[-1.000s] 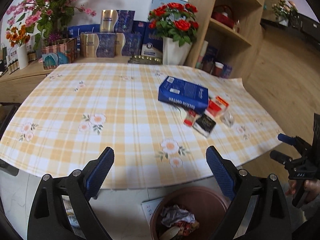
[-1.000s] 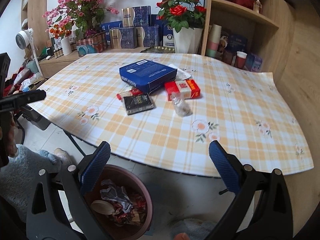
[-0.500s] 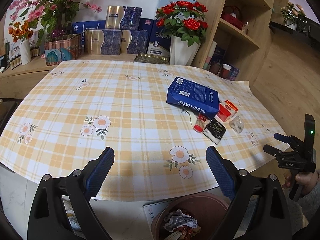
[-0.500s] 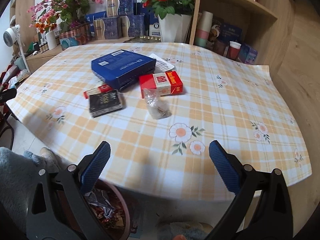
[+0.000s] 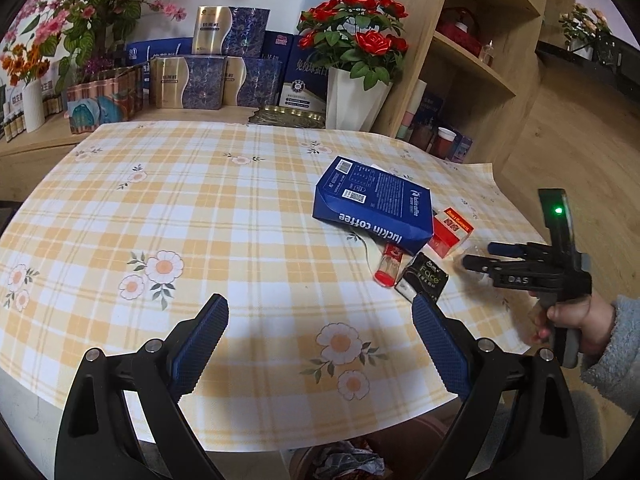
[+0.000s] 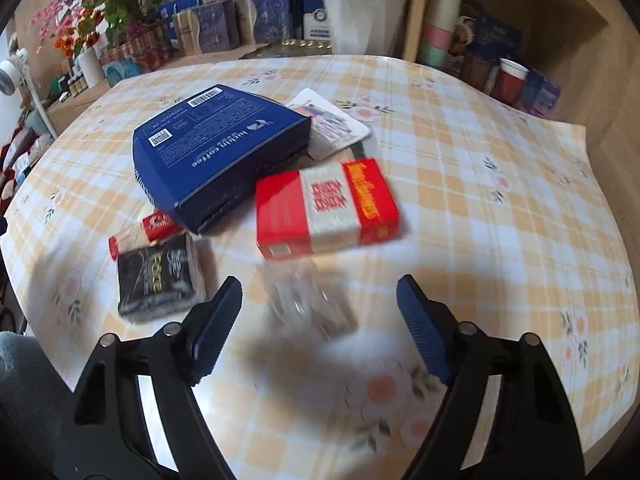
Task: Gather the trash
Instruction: 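Grasp the clear plastic bag with the right tool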
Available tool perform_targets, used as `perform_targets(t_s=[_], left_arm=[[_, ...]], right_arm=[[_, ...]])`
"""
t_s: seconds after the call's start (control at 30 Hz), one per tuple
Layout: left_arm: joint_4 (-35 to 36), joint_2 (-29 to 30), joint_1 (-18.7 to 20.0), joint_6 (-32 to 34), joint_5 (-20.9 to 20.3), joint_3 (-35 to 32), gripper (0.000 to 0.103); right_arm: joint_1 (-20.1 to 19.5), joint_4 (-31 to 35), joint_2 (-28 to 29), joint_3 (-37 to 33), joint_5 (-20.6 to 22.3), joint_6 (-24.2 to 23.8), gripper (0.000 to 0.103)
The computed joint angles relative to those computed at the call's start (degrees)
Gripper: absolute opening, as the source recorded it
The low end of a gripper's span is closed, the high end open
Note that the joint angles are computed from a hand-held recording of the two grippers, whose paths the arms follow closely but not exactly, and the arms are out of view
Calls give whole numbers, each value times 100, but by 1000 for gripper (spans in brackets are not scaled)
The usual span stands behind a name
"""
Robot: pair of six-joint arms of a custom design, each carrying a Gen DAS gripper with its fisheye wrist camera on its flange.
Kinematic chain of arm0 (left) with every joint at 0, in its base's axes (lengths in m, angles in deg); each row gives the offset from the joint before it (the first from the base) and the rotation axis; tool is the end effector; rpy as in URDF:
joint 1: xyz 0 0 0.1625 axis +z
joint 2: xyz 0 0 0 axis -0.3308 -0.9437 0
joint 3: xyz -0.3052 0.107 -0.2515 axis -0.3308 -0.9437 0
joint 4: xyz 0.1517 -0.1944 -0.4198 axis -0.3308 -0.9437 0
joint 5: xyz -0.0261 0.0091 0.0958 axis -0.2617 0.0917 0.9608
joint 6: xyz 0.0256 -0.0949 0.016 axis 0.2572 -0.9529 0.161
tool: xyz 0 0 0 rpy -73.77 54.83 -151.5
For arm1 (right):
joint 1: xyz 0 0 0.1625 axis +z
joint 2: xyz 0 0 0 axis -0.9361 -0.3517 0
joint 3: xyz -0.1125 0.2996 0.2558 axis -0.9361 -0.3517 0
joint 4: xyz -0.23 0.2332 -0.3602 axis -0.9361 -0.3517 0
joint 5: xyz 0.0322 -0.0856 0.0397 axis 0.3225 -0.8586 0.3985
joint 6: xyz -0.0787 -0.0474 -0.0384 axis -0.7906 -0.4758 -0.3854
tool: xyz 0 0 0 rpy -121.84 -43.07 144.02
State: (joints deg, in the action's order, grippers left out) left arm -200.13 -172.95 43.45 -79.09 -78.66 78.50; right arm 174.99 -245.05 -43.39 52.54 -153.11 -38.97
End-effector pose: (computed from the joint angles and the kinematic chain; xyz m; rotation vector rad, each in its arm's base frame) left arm -0.1468 -0.2914 0.2248 0.5724 2.5003 -0.9836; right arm 0.1820 -0.3863 0.1525 0.5439 -2.3224 0.6405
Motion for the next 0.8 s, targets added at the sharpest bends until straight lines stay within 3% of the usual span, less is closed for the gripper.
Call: perform_targets(t_s=[0.17,0.33,0.8], left_arm=[[-205,226,8,248,-99,-36,91],[-134,156,24,274,-176,-14,91],[-321,427,-74,435,-474,-19,90]], right_arm=[[70,294,360,-279,-76,-78,68],[26,518,366,-287,-22,27,33],[-25,296,-725,377,757,235,28]])
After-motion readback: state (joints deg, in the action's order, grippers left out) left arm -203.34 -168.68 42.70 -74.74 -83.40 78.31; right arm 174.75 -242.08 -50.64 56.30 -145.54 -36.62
